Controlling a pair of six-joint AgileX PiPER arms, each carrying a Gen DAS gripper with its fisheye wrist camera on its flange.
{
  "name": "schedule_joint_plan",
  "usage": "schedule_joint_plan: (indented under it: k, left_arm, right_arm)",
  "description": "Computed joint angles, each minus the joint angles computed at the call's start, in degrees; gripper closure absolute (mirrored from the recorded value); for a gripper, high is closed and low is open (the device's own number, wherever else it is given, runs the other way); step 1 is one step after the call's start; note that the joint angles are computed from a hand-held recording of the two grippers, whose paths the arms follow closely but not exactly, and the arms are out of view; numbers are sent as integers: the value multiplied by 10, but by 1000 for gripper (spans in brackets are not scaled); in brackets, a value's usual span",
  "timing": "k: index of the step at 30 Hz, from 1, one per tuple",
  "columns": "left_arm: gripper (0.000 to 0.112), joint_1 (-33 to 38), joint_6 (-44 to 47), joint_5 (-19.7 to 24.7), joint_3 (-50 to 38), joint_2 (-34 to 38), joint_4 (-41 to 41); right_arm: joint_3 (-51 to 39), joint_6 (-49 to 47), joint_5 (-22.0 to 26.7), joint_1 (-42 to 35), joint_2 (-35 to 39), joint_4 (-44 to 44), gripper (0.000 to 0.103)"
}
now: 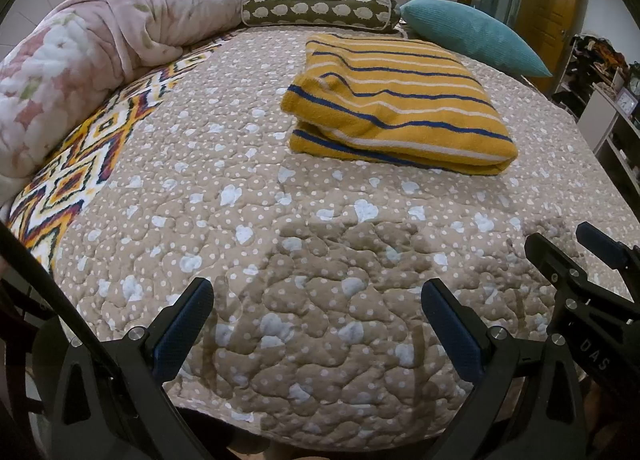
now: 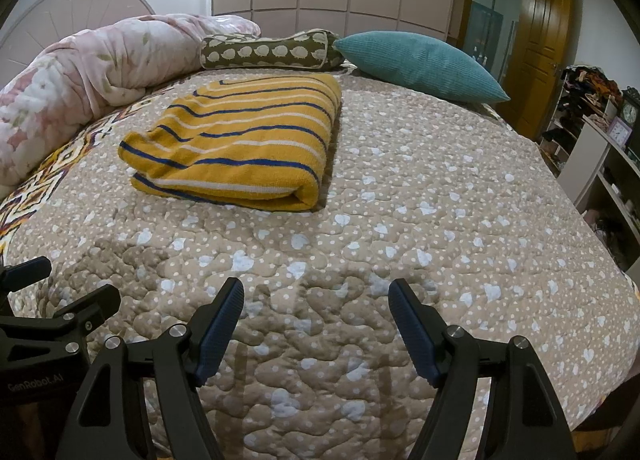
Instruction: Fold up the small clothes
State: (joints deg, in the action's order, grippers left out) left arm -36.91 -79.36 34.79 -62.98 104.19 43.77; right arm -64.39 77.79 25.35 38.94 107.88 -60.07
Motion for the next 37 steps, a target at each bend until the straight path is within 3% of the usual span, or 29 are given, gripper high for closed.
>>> schedule_joint_plan:
  k: [37]
  left_arm:
    - [9, -1, 5, -8, -2, 6, 2]
  right_arm:
    - [0, -5, -16, 0, 7, 6, 23]
